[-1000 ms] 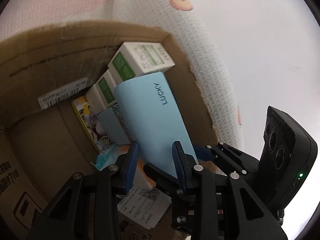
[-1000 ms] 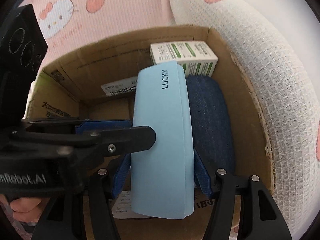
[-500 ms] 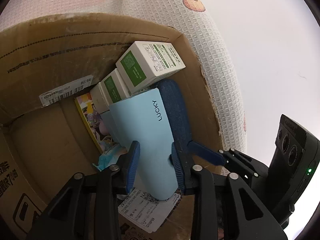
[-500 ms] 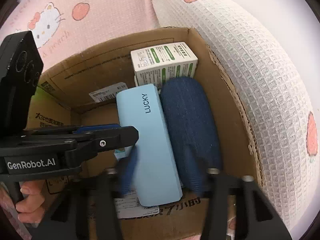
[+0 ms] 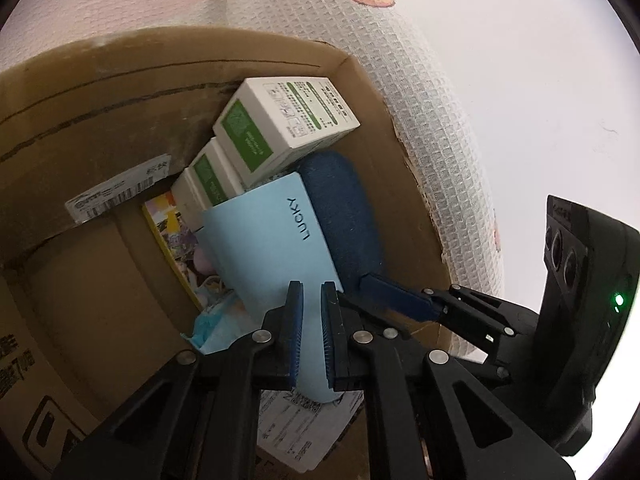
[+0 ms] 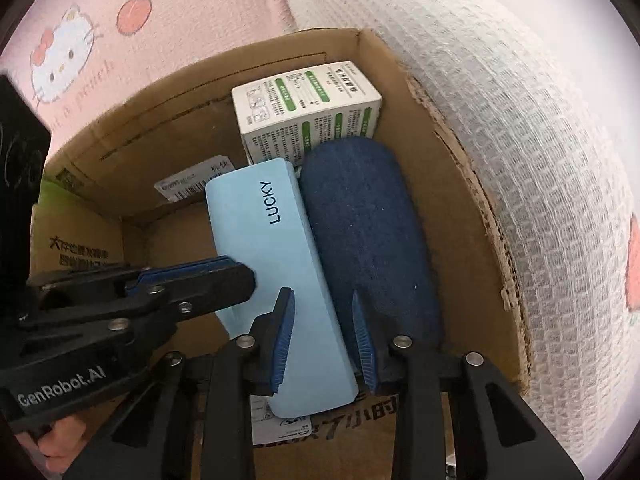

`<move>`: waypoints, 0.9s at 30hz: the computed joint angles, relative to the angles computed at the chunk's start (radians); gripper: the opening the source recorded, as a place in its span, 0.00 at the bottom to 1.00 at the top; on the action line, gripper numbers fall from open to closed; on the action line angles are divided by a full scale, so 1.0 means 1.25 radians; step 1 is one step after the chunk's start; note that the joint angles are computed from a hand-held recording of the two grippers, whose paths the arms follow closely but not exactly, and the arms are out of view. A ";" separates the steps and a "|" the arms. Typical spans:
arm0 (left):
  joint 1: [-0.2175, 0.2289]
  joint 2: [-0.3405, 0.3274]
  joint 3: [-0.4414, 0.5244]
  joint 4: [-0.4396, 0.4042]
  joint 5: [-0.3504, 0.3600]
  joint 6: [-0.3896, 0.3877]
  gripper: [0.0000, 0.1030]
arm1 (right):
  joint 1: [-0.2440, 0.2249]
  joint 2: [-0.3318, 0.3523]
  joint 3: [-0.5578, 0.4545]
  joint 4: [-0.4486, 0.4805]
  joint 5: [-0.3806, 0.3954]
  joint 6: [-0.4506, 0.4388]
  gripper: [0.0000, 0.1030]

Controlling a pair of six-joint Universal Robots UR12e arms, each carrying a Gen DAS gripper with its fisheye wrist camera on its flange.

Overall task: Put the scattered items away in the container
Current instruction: 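Lower the LUCKY case into the box beside the denim case and open the right tool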

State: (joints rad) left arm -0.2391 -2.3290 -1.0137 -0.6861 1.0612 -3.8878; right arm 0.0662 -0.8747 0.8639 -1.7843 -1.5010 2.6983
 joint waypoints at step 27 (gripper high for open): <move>-0.001 -0.002 0.049 -0.105 0.158 -0.050 0.25 | 0.017 0.007 0.009 -0.126 0.021 -0.024 0.26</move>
State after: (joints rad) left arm -0.2407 -2.3320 -0.9526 -0.8175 1.2584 -3.9507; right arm 0.0874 -0.8656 0.8748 -1.9423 -1.4744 2.6684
